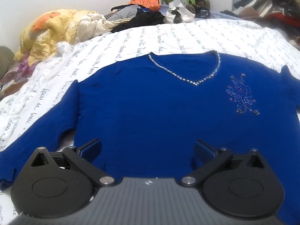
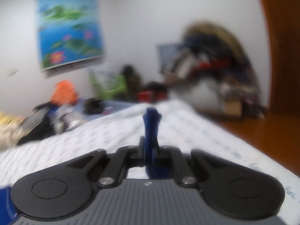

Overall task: Fold small clothes
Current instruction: 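Carry the sleeve across the sweater body with the right gripper and release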

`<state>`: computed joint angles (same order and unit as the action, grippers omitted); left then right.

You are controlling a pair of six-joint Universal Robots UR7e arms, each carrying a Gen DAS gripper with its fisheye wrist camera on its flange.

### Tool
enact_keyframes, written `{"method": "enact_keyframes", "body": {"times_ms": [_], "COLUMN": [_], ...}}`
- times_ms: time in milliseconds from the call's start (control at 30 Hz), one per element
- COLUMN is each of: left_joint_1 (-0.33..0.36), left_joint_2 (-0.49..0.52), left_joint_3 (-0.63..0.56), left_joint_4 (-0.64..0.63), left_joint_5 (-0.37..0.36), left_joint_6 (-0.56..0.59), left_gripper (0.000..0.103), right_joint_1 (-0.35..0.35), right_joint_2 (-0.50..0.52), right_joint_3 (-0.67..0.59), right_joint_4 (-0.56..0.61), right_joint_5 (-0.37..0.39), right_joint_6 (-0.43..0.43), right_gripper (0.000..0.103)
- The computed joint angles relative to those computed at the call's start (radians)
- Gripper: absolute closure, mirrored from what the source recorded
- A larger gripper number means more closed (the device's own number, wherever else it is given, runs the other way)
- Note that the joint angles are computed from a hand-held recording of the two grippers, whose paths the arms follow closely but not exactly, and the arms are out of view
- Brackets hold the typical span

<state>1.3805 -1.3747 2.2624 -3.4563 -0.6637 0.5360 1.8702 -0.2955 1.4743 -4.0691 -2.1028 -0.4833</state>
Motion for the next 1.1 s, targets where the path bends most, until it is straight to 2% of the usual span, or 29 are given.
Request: {"method": "enact_keyframes", "body": {"times_ms": [100, 267, 600, 667, 800, 933, 1100], "left_joint_1": [0.015, 0.043, 0.096, 0.106, 0.139, 0.161, 0.187], "left_joint_2": [-0.027, -0.061, -0.086, -0.096, -0.145, -0.161, -0.162], "left_joint_3": [0.003, 0.008, 0.013, 0.009, 0.011, 0.006, -0.013], "left_joint_4": [0.021, 0.030, -0.122, -0.110, -0.036, -0.019, -0.057], "left_joint_5": [-0.020, -0.030, -0.032, -0.033, -0.086, -0.078, -0.040], "left_joint_6": [-0.007, -0.013, 0.036, 0.035, 0.002, 0.000, -0.013], "left_gripper": [0.000, 0.000, 0.000, 0.000, 0.000, 0.000, 0.000], "right_joint_1": [0.060, 0.130, 0.218, 0.234, 0.265, 0.290, 0.305], "right_joint_2": [0.065, 0.165, 0.360, 0.411, 0.526, 0.642, 0.745], "right_joint_3": [-0.054, -0.162, -0.405, -0.483, -0.657, -0.838, -1.017], "right_joint_4": [0.043, 0.153, 0.394, 0.447, 0.551, 0.656, 0.795], "right_joint_5": [0.025, 0.081, 0.112, 0.110, 0.101, 0.099, 0.107], "right_joint_6": [-0.071, -0.139, -0.137, -0.149, -0.206, -0.248, -0.217], "right_gripper": [0.097, 0.097, 0.097, 0.097, 0.097, 0.097, 0.097]}}
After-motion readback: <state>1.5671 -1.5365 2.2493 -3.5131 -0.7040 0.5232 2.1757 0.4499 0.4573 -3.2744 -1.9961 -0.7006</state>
